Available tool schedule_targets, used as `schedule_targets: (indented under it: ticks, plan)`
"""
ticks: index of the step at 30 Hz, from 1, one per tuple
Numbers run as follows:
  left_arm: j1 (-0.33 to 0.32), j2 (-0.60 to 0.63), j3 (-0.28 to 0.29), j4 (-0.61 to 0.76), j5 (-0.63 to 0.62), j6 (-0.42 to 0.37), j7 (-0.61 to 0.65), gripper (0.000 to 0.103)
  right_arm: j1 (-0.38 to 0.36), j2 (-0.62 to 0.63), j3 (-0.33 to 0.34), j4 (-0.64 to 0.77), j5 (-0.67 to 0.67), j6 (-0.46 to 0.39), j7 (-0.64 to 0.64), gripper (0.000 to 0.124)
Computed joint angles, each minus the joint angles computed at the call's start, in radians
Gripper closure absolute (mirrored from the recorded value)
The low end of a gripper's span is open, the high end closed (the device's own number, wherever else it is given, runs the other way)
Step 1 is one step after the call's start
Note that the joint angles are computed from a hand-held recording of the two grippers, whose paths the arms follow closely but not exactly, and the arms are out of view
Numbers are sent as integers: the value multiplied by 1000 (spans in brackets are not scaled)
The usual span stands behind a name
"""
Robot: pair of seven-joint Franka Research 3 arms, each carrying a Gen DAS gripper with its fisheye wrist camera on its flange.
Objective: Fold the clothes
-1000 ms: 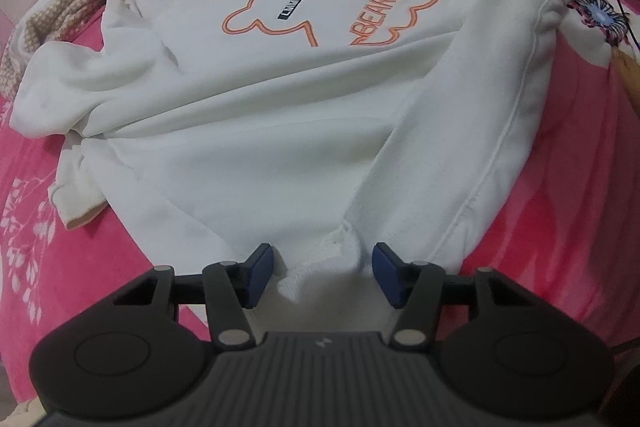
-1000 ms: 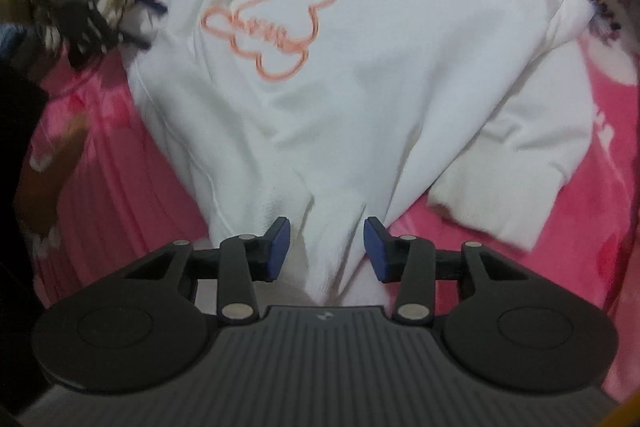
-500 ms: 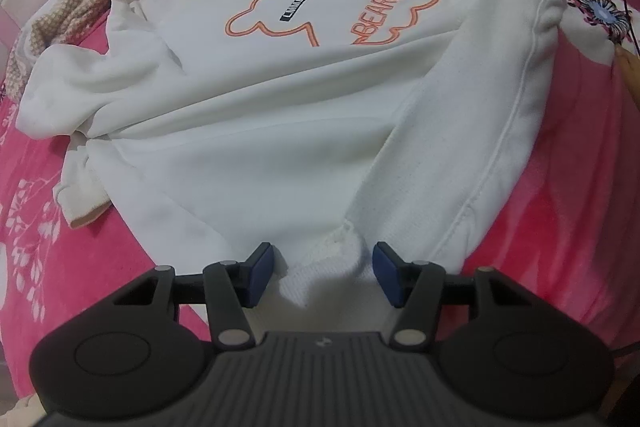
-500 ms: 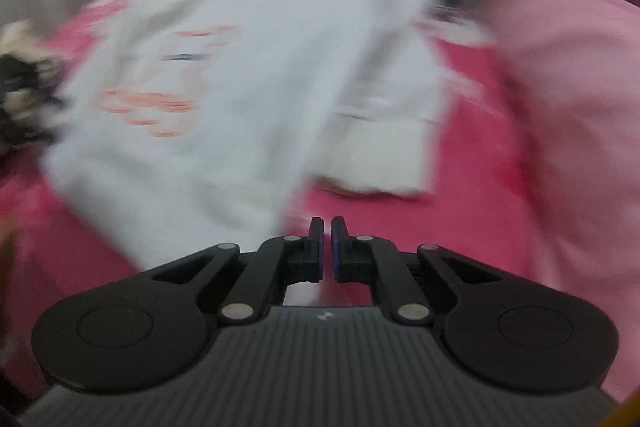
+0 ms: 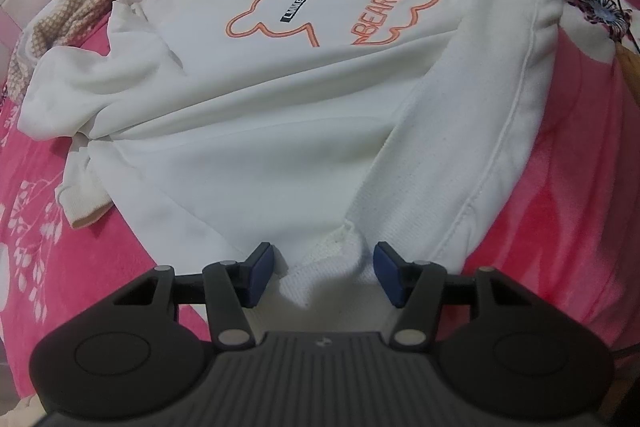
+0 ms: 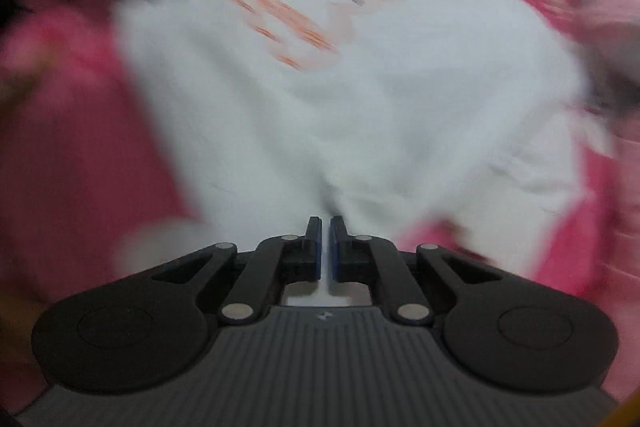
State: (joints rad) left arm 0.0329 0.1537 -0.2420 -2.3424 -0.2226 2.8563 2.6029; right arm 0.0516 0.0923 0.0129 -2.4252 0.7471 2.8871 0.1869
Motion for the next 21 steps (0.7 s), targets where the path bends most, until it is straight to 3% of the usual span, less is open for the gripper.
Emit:
schedule_targets:
  ticks: [3, 5, 8, 10, 16, 21]
  plan:
    - [4, 3, -1, 12, -2, -19, 10, 46, -37, -5, -7, 58, 114, -67, -4, 116]
    - [8, 1, -3, 17, -10, -34, 31, 47, -52, -19, -26, 108, 88, -235, -30, 115]
    - [7, -9, 1, 16, -10, -52, 62, 47, -48, 13, -34, 185, 11, -399, -60, 89]
    - [2, -20, 8, 11, -2, -59, 81, 48, -33, 35, -28, 208, -56, -430, -63, 78]
    - [-13, -35, 23, 5, -2, -68, 140, 48, -6, 145, -32, 338, -281, -557, 46, 70]
    - [-11, -20, 17, 17, -29, -69, 222, 48, -10, 180, -31, 422, -393, -716, 86, 72]
